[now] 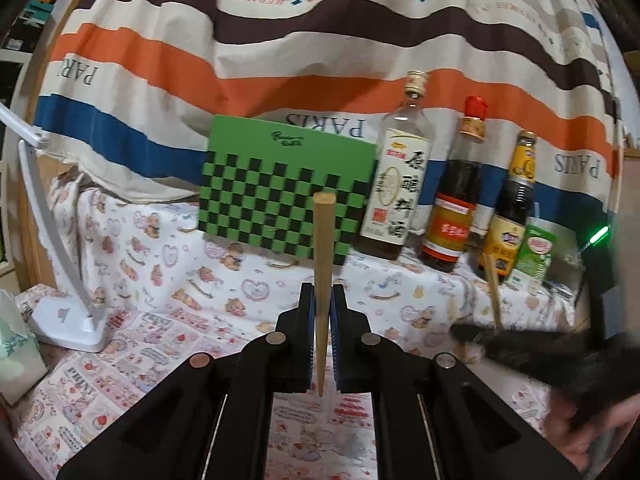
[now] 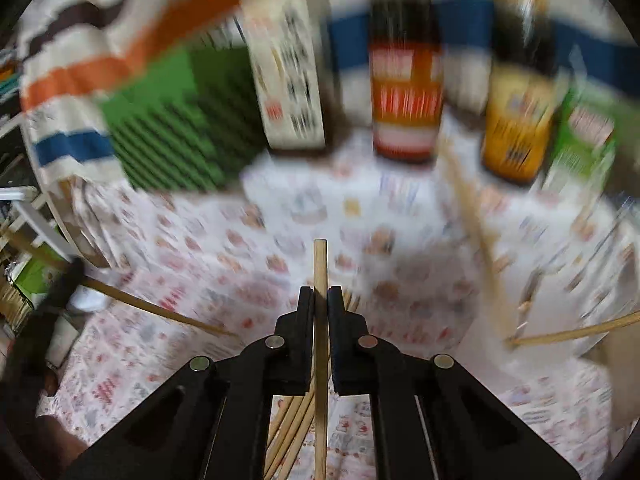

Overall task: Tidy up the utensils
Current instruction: 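Grasp and lift a chopstick from the bundle with the right tool, then carry the held chopsticks over the clear cup with both tools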

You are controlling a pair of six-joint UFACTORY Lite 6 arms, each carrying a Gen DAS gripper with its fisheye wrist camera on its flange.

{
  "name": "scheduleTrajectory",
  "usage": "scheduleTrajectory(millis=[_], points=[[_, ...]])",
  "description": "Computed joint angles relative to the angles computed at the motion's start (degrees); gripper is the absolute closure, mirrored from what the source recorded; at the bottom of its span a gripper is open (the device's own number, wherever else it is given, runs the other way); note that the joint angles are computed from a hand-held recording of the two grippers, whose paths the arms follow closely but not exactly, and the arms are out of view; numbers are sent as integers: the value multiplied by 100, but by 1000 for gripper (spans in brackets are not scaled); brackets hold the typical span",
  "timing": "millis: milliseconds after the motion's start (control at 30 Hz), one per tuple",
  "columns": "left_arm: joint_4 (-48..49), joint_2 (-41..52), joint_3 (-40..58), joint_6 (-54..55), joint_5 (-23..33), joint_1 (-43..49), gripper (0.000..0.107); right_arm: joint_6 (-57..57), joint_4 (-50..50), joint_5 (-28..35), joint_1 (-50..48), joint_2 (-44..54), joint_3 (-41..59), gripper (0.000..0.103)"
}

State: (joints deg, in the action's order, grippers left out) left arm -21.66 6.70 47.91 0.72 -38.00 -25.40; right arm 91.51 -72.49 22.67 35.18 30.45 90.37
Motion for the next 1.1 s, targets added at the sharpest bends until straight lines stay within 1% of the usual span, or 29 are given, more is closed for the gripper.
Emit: scheduleTrajectory(millis=[100,133,200,300,367,400,467,500,567,600,633,667,733,767,833,867,900,933,967,1000,1067,1100], points=[[74,-103,-79,-16,-39,-78,101,1785,-1784,513,365,-1023,-1031,95],[51,-148,-111,41,-64,-117,101,2130,-2152,644,425,-1301,-1307,95],[74,-258,-194,118,-121,-191,101,2498,-2590,856,526,-1913,-1820,95],[84,-389,-290,196,-194,-332,101,2741,-2952,1076,460,-2939,-2512,95],[243,-441,-308,188,-190,-431,101,2834,-3057,1172,374,-3373,-2705,95],[144,-459,-294,358,-175,-520,101,2927,-3128,1170,315,-3564,-2788,95],[-103,-473,-205,879,-94,-763,101,3247,-3439,942,24,-4124,-3114,95],[-406,-435,-83,1260,5,-907,101,3443,-3641,854,-115,-4340,-3248,95],[-1252,-138,423,2206,304,-1211,101,3907,-4127,784,-456,-4774,-3543,95],[-1660,30,627,2579,261,-1369,101,4119,-4363,727,-605,-4913,-3643,95],[-1992,197,858,2858,239,-1516,101,4571,-4830,635,-867,-5097,-3796,95],[-2084,253,997,2939,321,-1602,101,4964,-5204,577,-1088,-5216,-3908,95],[-1898,276,1209,2823,511,-1725,101,5704,-5828,388,-1556,-5393,-4071,95],[-1937,287,1356,2934,553,-1836,101,6218,-6280,238,-1831,-5440,-4117,95],[-2061,326,1662,3235,598,-2055,101,7021,-7041,158,-2183,-5477,-4213,95],[-2018,369,1851,3275,647,-2141,101,7277,-7333,244,-2299,-5469,-4278,95],[-1763,421,2049,3075,826,-2140,101,7293,-7401,420,-2335,-5442,-4344,95],[-1342,443,2281,2635,1154,-2119,101,7331,-7476,574,-2375,-5406,-4388,95],[-1160,514,2518,2411,1329,-2138,101,7433,-7597,679,-2425,-5356,-4417,95],[-1199,627,2746,2427,1371,-2182,101,7614,-7766,709,-2490,-5301,-4424,95],[-1687,961,3323,2917,1370,-2343,101,8274,-8349,675,-2682,-5142,-4402,95],[-1683,1097,3541,2910,1438,-2364,101,8374,-8457,669,-2716,-5049,-4366,95]])
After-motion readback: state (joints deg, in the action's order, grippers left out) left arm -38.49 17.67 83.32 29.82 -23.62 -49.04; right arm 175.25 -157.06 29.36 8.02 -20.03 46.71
